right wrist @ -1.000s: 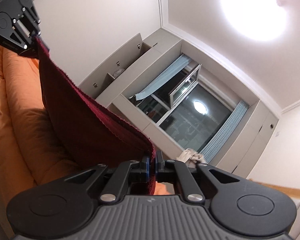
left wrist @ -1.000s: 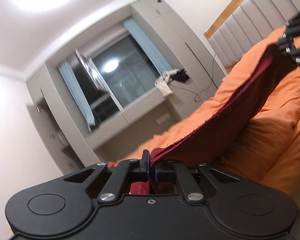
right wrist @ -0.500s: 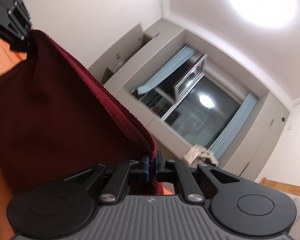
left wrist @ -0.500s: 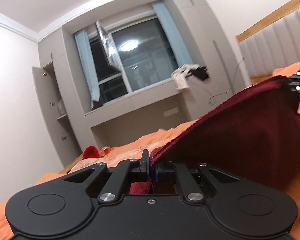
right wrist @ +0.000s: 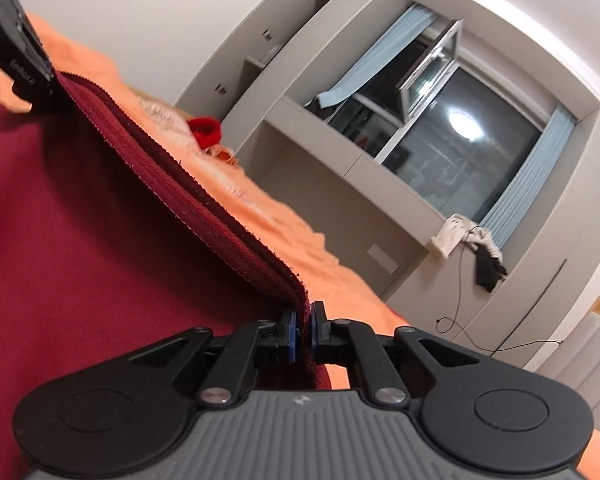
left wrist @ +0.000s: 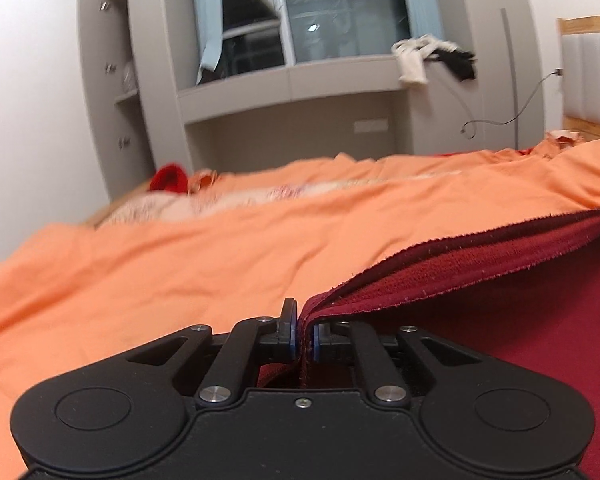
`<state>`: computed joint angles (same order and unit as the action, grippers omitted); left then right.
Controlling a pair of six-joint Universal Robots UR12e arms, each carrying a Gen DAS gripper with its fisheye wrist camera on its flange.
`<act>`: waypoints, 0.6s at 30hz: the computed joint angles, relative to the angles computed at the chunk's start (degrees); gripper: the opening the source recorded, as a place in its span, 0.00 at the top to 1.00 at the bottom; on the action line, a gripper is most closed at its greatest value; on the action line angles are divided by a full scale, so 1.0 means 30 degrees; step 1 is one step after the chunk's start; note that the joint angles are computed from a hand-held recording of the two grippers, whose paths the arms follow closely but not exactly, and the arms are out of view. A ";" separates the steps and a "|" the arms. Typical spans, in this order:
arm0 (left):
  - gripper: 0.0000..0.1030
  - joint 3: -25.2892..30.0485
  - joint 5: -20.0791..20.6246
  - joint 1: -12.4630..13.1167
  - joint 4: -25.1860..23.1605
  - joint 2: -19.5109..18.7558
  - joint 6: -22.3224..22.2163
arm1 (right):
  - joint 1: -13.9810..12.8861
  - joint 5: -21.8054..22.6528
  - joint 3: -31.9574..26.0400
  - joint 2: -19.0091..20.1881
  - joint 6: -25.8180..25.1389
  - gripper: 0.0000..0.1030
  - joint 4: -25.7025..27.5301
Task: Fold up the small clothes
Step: 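Lay the hem over the collar and open both tools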
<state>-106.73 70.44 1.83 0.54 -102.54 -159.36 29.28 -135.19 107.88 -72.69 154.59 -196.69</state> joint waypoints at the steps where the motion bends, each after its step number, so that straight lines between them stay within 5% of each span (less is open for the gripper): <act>1: 0.90 0.0096 0.0163 -0.0032 -0.0251 -0.0161 -0.0202 | -0.0105 0.0139 -0.0012 0.0050 0.0122 0.94 0.0329; 3: 0.88 0.0328 -0.0010 0.0013 -0.1149 -0.0381 -0.0426 | -0.0294 0.0346 0.0000 -0.0021 0.1139 0.91 0.1467; 5: 0.86 0.0483 -0.0229 0.0073 -0.2099 -0.0421 -0.0635 | -0.0400 0.0606 0.0169 -0.0210 0.2187 0.77 0.2141; 9: 0.76 0.0368 -0.0501 0.0178 -0.1885 -0.0528 -0.0680 | -0.0740 0.0883 0.0253 -0.0597 0.3714 0.61 0.2724; 13: 0.15 0.0069 -0.0721 0.0358 -0.1399 -0.0454 -0.1307 | -0.0934 0.1010 0.0458 -0.0928 0.5153 0.27 0.3252; 18: 0.09 0.0188 -0.1138 0.0707 -0.2017 -0.0418 -0.2829 | -0.1084 0.1060 0.0799 -0.1260 0.6019 0.07 0.3630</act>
<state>-106.17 67.02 3.95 -5.51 -103.80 -167.85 26.03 -132.01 110.28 -76.47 172.65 -185.80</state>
